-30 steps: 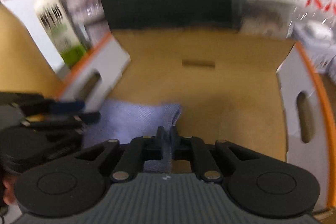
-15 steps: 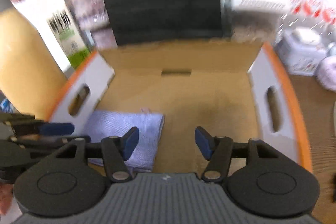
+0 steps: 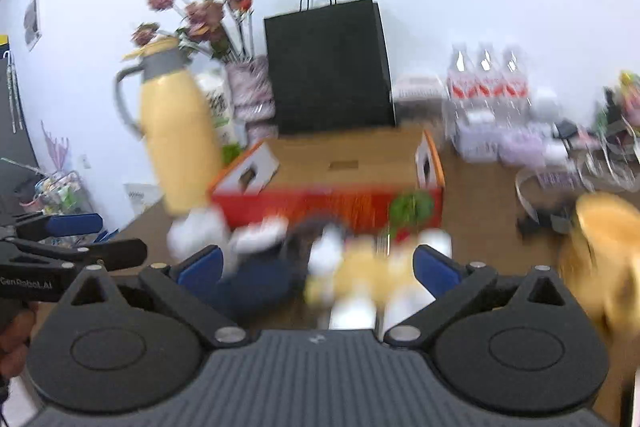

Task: Organize objects
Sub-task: 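Move both open grippers back over the table objects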

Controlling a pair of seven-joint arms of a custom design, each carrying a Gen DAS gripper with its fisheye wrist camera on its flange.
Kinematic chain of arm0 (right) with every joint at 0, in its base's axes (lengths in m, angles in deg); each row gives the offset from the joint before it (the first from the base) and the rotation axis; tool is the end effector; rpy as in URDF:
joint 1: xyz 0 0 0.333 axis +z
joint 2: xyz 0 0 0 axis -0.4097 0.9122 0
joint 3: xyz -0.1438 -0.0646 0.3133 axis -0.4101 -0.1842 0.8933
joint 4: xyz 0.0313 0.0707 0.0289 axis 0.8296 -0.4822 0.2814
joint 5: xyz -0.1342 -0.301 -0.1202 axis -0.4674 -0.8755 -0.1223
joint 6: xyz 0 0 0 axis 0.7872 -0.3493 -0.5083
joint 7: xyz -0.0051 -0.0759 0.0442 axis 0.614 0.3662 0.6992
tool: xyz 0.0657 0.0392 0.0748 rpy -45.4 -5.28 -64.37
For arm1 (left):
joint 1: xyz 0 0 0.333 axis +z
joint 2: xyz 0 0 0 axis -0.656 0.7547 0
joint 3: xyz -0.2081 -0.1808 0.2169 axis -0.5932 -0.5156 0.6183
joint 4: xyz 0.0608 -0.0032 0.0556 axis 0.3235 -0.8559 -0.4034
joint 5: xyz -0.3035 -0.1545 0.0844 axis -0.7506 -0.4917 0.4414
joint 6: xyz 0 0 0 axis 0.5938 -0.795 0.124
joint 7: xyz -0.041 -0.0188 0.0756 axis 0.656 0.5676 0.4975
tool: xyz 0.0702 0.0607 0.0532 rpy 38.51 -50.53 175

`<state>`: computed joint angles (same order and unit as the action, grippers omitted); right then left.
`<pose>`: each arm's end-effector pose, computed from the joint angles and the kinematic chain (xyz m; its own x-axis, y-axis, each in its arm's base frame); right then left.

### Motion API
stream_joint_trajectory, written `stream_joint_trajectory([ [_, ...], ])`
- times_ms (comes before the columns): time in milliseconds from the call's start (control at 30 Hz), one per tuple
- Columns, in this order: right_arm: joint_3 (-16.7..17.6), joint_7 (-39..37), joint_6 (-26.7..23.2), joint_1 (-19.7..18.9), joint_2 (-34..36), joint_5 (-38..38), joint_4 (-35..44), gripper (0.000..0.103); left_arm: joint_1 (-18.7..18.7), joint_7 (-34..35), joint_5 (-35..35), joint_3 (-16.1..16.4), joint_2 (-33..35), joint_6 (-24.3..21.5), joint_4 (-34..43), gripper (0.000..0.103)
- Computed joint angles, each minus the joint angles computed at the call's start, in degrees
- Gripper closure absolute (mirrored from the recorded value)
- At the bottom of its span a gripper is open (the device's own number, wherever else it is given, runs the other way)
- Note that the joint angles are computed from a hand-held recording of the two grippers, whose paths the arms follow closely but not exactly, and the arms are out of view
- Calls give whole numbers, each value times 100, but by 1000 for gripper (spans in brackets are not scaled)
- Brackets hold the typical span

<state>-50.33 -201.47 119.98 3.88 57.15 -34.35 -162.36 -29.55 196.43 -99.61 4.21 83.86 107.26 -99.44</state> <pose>0.6472 0.2875 0.4636 -0.0874 -0.9816 -0.1696 -0.4275 0.1907 -0.8837 0.7153 -0.0581 0.4801 -0.5835 -0.8121 0.0032 -0.3573 0.2531 -0.8990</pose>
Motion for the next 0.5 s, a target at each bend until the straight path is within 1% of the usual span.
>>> stream_joint_trajectory([
  [33,-125,500,-165,257,-171,-406,-356,0,252,692,-594,-299,-166,302,-462,6],
  [67,-86,646,-550,435,-345,-562,-738,0,374,1082,-988,-398,-313,451,-806,6],
  [100,11,453,-996,543,-440,-422,-983,0,379,1105,-1045,-312,-454,400,-1103,6],
  [133,148,123,-1419,596,-507,-100,-1159,0,351,951,-868,-156,-601,181,-1370,6],
  [167,281,-100,-1633,559,-545,176,-1270,0,304,824,-683,-14,-695,-34,-1524,7],
  [200,373,-79,-1608,483,-594,223,-1378,0,275,898,-678,58,-742,-120,-1590,7],
  [233,428,70,-1485,393,-621,130,-1443,0,262,1112,-851,61,-740,-125,-1575,7],
  [267,491,101,-1481,322,-615,124,-1447,0,235,1284,-1044,63,-702,-111,-1494,7],
  [333,549,16,-1659,255,-530,132,-1309,0,94,1513,-1353,114,-497,14,-1186,6],
  [367,560,-83,-1694,206,-453,135,-1197,0,-29,1682,-1530,137,-307,196,-916,6],
  [400,578,-253,-1715,146,-374,225,-1080,1,-232,1861,-1676,192,-41,543,-538,7],
  [433,564,-361,-1729,109,-283,270,-957,2,-472,1824,-1566,313,242,845,-114,9],
  [467,529,-460,-1738,83,-199,293,-818,2,-649,1622,-1279,408,499,1001,258,9],
  [500,493,-551,-1741,63,-107,325,-685,3,-737,1351,-984,477,701,966,557,9],
])
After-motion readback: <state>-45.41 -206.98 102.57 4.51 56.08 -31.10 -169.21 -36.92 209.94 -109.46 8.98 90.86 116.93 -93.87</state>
